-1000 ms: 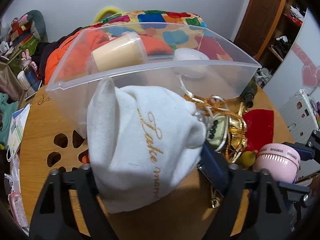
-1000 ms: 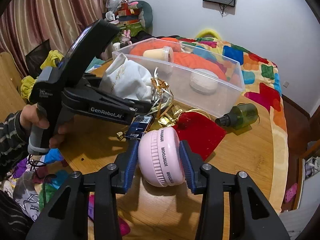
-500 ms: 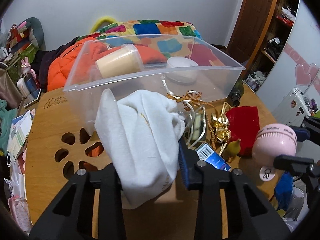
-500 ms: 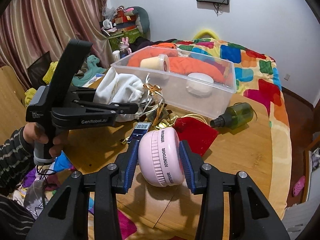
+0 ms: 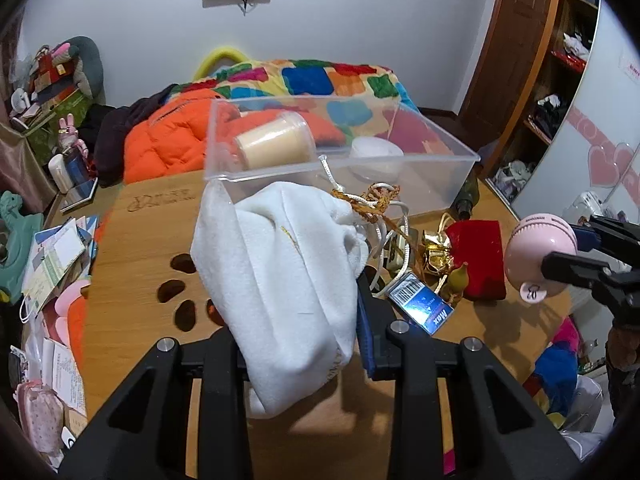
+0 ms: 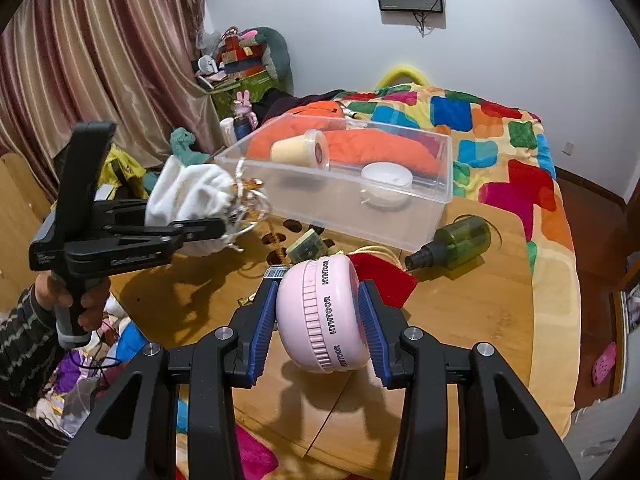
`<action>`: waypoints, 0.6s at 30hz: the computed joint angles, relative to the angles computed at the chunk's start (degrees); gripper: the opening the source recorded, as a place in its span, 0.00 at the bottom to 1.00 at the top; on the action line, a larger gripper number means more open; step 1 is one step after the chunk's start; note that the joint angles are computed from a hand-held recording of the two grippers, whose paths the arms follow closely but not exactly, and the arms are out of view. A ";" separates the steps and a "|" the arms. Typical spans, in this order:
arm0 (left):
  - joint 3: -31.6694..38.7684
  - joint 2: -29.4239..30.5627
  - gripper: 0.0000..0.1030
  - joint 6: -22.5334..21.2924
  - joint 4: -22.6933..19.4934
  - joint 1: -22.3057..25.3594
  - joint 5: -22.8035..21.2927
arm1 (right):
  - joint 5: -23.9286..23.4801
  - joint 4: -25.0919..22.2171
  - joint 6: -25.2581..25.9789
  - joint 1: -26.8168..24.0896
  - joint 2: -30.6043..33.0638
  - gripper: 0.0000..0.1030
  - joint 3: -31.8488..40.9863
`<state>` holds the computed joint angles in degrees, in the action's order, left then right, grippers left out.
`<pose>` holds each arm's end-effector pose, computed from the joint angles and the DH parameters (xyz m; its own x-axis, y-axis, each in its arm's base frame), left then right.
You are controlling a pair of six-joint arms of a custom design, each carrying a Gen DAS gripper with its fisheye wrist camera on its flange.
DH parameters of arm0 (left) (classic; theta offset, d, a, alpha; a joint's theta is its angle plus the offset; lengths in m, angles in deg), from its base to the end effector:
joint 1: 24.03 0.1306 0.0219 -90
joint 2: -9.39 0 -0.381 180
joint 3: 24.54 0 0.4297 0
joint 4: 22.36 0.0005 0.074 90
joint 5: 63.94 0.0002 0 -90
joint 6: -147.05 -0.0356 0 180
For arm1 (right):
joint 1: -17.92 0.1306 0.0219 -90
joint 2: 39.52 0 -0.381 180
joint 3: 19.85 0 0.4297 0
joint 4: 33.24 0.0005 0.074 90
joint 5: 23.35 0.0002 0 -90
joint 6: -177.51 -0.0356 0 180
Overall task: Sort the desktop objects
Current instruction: 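Lift and carry the white bag and pink device toward the clear box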
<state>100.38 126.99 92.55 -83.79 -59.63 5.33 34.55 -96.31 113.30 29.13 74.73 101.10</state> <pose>0.5659 -0.3903 0.4360 -0.7545 -0.1278 -0.6438 -0.0767 0.9913 -0.1070 0.6464 0.1469 0.4413 -0.5381 -0.4824 -0.6912 -0.7636 0.6263 0.1574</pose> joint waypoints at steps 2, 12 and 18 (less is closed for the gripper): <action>-0.82 -0.92 0.31 0.01 0.22 -0.27 -0.74 | -0.18 -0.09 -0.42 -0.14 0.26 0.37 0.66; -3.19 -3.51 0.31 -0.39 0.35 -0.53 -1.20 | -0.56 -0.36 -1.04 -0.03 1.08 0.37 2.79; -4.02 -4.57 0.31 -0.04 1.19 -0.56 -1.45 | -1.01 -0.71 -1.96 -0.13 2.63 0.37 5.15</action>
<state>96.36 122.42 92.52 -82.60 -60.19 3.88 33.54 -97.03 111.34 29.00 77.35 106.26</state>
